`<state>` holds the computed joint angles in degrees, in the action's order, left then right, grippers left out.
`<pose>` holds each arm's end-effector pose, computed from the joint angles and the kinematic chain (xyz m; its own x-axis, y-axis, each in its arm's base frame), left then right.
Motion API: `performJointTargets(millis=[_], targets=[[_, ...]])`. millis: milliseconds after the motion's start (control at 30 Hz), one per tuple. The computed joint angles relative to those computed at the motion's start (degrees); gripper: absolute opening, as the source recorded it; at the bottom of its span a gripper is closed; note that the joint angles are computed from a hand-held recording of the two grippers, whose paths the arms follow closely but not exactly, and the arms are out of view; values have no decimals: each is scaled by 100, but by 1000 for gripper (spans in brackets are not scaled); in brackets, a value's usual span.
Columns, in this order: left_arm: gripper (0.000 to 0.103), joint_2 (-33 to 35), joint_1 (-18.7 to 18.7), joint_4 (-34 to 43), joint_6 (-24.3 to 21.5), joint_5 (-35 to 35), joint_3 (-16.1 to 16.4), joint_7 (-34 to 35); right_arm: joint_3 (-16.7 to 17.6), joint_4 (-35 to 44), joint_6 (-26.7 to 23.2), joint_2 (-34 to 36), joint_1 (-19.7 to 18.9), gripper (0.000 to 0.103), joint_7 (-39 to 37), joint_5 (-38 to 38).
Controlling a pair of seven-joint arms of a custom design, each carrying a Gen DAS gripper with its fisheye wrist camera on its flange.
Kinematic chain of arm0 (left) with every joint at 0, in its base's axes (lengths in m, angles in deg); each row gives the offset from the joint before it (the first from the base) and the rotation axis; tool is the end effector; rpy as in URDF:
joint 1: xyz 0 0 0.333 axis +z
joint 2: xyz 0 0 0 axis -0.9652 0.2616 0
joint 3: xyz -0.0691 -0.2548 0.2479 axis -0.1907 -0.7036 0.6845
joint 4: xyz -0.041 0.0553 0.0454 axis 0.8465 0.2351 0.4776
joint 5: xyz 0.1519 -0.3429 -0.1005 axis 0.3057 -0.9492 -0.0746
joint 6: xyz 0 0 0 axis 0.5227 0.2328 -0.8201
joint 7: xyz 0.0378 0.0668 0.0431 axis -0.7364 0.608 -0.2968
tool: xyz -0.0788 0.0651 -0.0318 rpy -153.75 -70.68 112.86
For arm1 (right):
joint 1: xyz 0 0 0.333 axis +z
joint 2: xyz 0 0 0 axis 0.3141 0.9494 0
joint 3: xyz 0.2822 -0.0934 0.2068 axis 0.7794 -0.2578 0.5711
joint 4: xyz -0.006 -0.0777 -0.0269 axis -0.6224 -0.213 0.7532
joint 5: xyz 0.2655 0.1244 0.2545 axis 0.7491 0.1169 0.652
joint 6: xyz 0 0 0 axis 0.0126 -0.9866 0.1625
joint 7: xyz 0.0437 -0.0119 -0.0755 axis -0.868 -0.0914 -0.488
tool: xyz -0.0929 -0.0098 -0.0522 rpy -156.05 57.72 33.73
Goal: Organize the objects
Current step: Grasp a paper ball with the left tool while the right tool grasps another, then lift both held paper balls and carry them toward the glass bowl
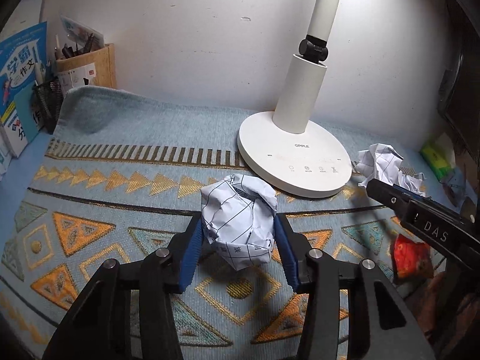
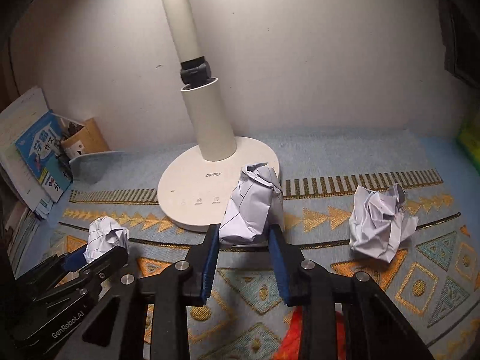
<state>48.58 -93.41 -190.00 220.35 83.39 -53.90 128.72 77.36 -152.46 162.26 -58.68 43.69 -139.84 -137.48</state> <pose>0.4745 -0.2889 0.4674 -0.3854 -0.9090 0.1586 -0.6925 0.1713 -0.7008 0.4129 0.3309 0.4635 -0.1903 -0.9674 -0.1670 -0.6477 0.2515 -0.7192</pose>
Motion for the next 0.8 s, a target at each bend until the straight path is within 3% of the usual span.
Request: performJointTargets(millis=[133, 167, 200, 300, 467, 600, 633, 700, 800], targets=[[44, -561, -152, -429, 57, -1155, -133, 1099, 210, -206, -33, -296, 212, 33, -70, 359], [44, -760, 5, -599, 81, -1038, -300, 982, 295, -287, -145, -389, 285, 33, -97, 500], [44, -989, -33, -816, 119, -946, -266, 841, 367, -405, -146, -490, 339, 33, -17, 558], [44, -1580, -967, -1420, 124, -1792, 410, 1332, 580, -734, -88, -749, 475, 33, 192, 745], [44, -2105, -1764, -2094, 136, -2461, 859, 1577, 949, -1127, -21, -967, 589, 33, 806, 479], [44, -2309, -1833, -2415, 113, -2730, 743, 1454, 1050, -1288, 45, -1053, 672, 33, 1334, 300], [44, -2375, -1620, -2473, 122, -2683, 508, 1348, 1110, -1278, -113, -1103, 720, 33, 1334, 296], [44, -2479, -1516, -2574, 302, -2593, 353, 1287, 1142, -1191, -400, -1095, 846, 33, 1025, 502], [45, -2530, -731, -2612, 334, -2111, -375, 863, 1172, -1038, -939, -999, 1061, 34, 349, 990]])
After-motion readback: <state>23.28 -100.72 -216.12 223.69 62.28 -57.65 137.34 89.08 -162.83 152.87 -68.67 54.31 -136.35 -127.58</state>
